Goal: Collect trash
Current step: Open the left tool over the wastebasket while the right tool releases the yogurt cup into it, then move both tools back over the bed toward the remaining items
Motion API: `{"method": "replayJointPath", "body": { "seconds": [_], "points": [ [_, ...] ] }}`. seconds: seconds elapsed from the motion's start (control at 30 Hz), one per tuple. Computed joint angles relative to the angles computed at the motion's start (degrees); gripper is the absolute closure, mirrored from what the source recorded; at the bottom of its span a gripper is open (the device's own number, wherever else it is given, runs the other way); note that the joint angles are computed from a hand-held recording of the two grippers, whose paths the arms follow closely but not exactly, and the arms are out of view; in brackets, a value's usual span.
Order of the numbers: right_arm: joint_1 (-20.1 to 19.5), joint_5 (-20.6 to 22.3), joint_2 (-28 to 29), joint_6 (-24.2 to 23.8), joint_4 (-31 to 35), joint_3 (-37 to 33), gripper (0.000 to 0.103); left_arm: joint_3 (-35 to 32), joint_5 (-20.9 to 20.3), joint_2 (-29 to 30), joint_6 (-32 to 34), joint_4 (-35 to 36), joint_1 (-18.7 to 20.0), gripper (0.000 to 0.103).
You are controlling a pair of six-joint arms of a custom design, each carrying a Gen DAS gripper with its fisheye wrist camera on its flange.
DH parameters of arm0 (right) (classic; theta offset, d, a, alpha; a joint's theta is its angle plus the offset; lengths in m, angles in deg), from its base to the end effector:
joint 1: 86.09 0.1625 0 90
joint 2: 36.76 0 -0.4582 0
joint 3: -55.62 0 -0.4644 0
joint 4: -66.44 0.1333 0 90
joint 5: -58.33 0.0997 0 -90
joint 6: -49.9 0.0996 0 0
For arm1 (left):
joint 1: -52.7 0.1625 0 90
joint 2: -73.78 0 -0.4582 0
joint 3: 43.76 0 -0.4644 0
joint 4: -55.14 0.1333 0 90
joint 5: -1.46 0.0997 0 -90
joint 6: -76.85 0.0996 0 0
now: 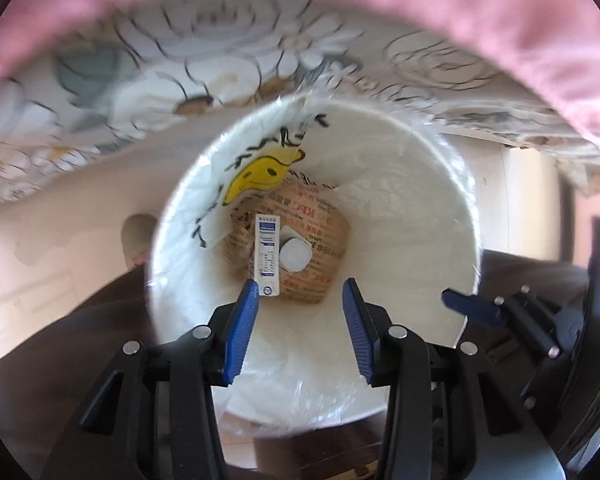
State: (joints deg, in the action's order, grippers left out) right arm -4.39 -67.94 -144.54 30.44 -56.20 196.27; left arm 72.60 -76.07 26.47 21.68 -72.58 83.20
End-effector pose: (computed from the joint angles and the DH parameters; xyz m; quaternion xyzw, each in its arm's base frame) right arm 0.0231 -0.3566 0.2661 0.0930 -0.9458 -0.0765 0.3017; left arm -0.3620 -0.3929 -0.0693 0.0655 0.9554 0.0568 0.2824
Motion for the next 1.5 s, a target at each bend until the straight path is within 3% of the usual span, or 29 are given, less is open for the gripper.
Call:
{"method": "replayJointPath", "body": {
  "seconds": [0.17,0.37,0.4,0.6,0.73,0.93,1.13,1.5],
  "points": [
    [2.50,-0.03,-5.26,-2.86,2.12,-0.56,0.043,-0.40,2.27,-3.94,1.49,3.35,-2.98,0.057],
    [7.98,0.68,-10.30,-2.62,7.11,-4.63,0.043,-2.41,6.36,-8.61,1.41,6.68,-6.06,0.057],
    [7.29,1.18,-10.94,-4.52,5.44,-4.40,0.043,-3.12,7.29,-9.19,1.21,7.60,-6.48,0.057],
    [12.83,1.60,-12.79,-4.97,5.30,-9.35,0.043,-8.49,13.42,-10.84,1.50,13.19,-8.53,0.050],
    [16.61,1.45,-12.66,-5.01,4.87,-13.27,0.035,-12.88,18.07,-11.19,2.42,16.41,-9.95,0.031],
    [21.55,0.40,-11.28,-5.97,4.53,-19.03,0.034,-19.53,22.63,-9.67,4.17,19.66,-10.92,0.021],
    [23.89,-0.57,-8.22,-8.74,0.22,-23.07,0.028,-25.81,25.99,-7.10,6.37,22.80,-10.01,0.019],
    [22.39,2.44,0.31,-11.99,-6.72,-32.25,0.027,-37.32,30.62,-0.02,9.77,24.50,-6.10,0.013]
  ]
}}
